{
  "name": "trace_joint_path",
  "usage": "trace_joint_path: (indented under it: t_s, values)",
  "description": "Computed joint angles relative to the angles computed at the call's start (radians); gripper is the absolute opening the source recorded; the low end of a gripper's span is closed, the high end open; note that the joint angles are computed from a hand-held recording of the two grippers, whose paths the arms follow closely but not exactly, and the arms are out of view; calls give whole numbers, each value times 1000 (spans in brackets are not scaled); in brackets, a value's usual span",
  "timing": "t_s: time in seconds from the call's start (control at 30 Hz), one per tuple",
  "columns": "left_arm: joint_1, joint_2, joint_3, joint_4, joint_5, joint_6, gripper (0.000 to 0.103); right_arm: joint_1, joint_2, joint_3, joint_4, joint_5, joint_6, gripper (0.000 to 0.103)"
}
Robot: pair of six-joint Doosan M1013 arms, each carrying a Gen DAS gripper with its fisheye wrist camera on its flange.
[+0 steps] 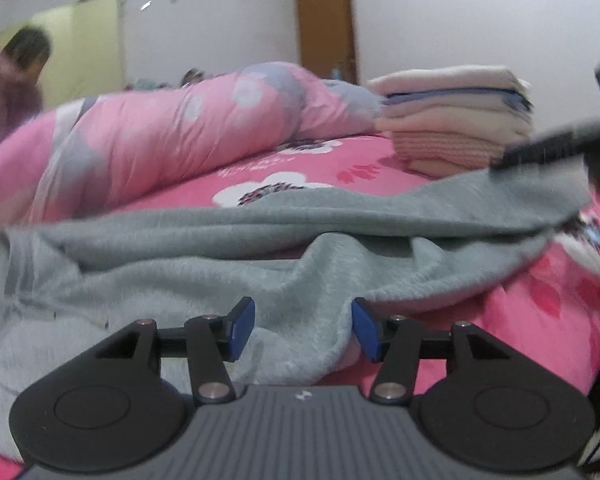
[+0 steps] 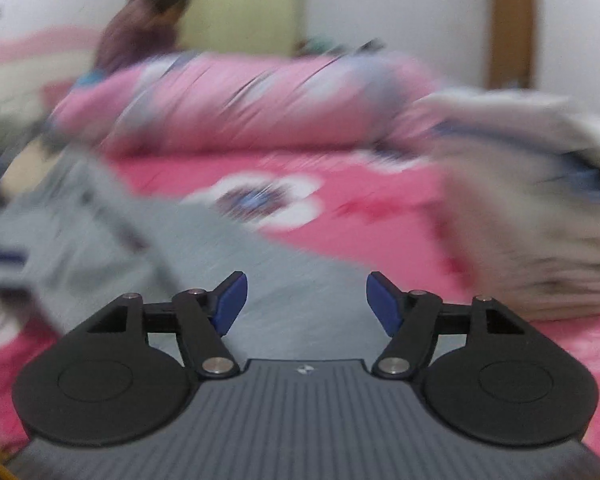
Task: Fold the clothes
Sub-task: 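Lay the hoodie edge flat on the bed and open both grippers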
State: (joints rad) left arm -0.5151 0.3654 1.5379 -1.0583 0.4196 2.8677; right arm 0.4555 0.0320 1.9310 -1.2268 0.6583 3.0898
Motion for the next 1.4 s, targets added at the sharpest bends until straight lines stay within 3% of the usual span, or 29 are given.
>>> trace_joint_path:
  t_s: [0.1,0.2,0.23,0.3,0.37,0.47,0.63,0.77,0.93,1.07,1.13,1.2,1.27,1.33,1.4]
  values:
    - [6,6,-10,8,-11,-38,57,-18,60,-50,172,-62,-226,66]
    - [33,0,1,-171,41,110,56,-17,110,-94,285,-18,-401,60]
    - [42,-1,5,-225,63,153,56,-17,117,-103,299,10,-411,54]
    - [64,0,8,-307,125,219,56,-19,128,-120,325,62,-422,18]
    - [80,4,6,-352,172,243,59,-27,123,-124,317,88,-374,10]
    - [63,20,-15,-228,93,98,60,-21,121,-124,228,144,-292,4]
    - [26,58,-62,177,-6,-301,57,-43,155,-220,48,227,-315,3]
    - [36,63,-57,163,2,-301,57,-113,229,-384,1,246,-484,3]
    - [43,69,-58,183,25,-352,57,-211,370,-635,36,179,-547,3]
    - [38,67,-47,182,7,-331,57,-258,508,-804,81,192,-514,7]
    - [37,67,-45,179,1,-323,58,-270,592,-896,166,275,-556,19]
    - [41,69,-44,158,5,-306,58,-276,669,-993,334,425,-705,45]
    - [45,70,-44,135,12,-294,59,-276,726,-1054,432,564,-831,48]
    - [47,68,-41,118,11,-286,59,-256,708,-990,389,569,-875,52]
    - [45,65,-35,106,-1,-281,60,-237,661,-908,340,536,-892,66]
